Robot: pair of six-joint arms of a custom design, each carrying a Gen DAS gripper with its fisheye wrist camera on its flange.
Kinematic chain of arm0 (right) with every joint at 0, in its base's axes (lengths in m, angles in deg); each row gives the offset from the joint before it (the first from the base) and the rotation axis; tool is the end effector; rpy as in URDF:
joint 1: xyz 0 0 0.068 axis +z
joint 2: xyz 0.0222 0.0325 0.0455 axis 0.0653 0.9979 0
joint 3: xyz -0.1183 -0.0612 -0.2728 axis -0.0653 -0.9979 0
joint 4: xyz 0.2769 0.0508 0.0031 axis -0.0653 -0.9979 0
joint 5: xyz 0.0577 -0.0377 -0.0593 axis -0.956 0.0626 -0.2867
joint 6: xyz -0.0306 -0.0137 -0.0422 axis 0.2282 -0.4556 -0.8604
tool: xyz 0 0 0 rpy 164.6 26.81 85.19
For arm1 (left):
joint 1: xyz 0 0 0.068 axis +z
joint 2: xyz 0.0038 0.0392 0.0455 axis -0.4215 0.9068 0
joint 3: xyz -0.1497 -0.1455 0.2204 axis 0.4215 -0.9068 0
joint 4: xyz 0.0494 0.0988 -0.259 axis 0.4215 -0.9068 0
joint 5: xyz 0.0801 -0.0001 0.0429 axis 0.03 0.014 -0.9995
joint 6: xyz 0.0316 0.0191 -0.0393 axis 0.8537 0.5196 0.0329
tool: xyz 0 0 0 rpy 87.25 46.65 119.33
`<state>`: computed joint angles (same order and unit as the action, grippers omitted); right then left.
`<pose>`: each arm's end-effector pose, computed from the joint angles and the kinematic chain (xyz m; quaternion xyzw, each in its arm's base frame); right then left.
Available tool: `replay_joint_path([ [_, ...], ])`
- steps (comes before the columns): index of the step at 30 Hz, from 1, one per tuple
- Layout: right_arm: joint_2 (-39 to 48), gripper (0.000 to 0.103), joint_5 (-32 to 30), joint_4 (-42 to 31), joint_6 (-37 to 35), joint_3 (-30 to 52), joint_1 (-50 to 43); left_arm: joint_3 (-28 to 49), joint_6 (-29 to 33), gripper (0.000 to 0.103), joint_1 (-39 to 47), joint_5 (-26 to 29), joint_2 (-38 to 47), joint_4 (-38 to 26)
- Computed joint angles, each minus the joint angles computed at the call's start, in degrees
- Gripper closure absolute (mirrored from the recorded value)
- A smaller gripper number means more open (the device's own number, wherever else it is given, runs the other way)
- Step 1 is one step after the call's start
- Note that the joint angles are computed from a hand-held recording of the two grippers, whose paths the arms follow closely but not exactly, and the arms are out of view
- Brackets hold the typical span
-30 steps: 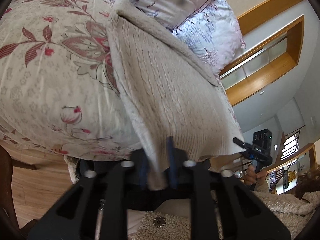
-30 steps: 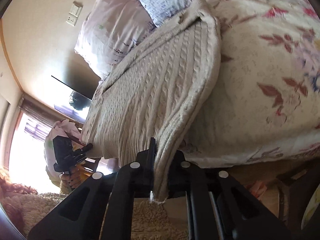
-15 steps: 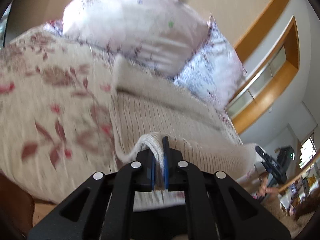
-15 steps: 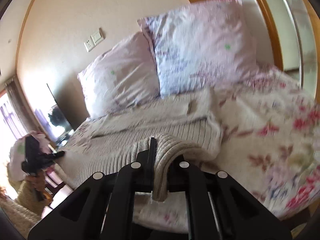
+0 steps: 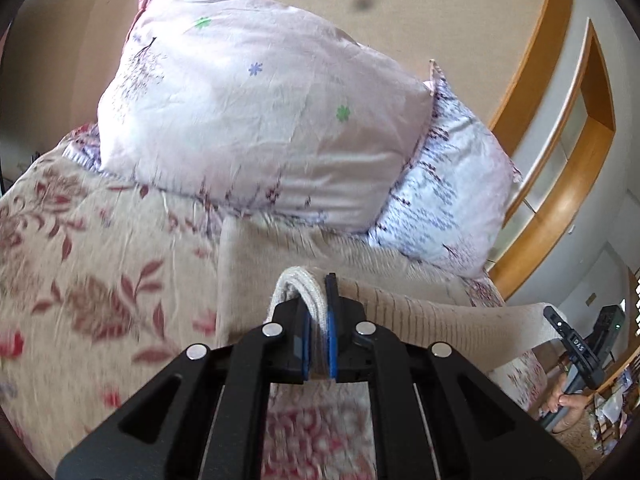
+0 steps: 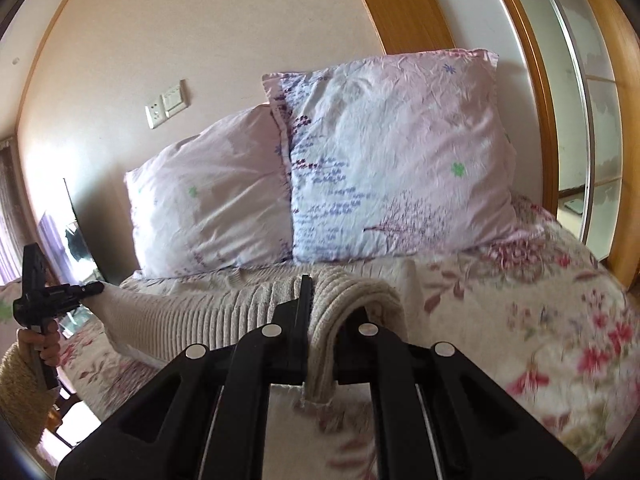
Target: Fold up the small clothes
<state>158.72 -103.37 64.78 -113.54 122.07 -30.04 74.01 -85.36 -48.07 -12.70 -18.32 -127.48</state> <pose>0.2735 -0.1412 0.1905 -0.2143 0.7295 0.3327 0.5578 0.1047 -0.0320 0.2987 -0.2187 0.8434 -0.1286 0.4737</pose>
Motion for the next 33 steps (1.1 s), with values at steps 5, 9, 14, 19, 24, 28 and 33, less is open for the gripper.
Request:
replay_joint_path([
  [5,-0.1,0.096,7.7,16.4,15.0,-0.7,7.2,0.2,7.4,0.097,16.2,12.9,8.7,9.6],
  [9,3.6,0.096,14.5,18.2,20.2,3.3,13.2,0.0,9.0,0.097,23.7,19.4,17.4,17.1],
  [14,11.1,0.096,23.0,13.5,22.0,10.5,19.3,0.2,9.3,0.097,27.1,22.2,30.2,25.5],
  [19,19.1,0.096,29.5,5.0,22.4,19.1,23.4,0.0,7.2,0.097,29.7,25.8,39.8,31.1],
  [24,23.3,0.095,29.9,-1.7,23.2,24.6,24.2,-0.3,6.7,0.097,30.9,28.1,43.5,33.4],
  [28,25.9,0.090,29.1,-8.6,25.1,30.3,24.7,0.5,6.4,0.096,31.7,30.4,45.7,34.3],
  [33,29.5,0.059,25.5,-12.2,31.1,36.7,24.9,2.1,4.6,0.089,32.1,32.6,48.0,35.0],
])
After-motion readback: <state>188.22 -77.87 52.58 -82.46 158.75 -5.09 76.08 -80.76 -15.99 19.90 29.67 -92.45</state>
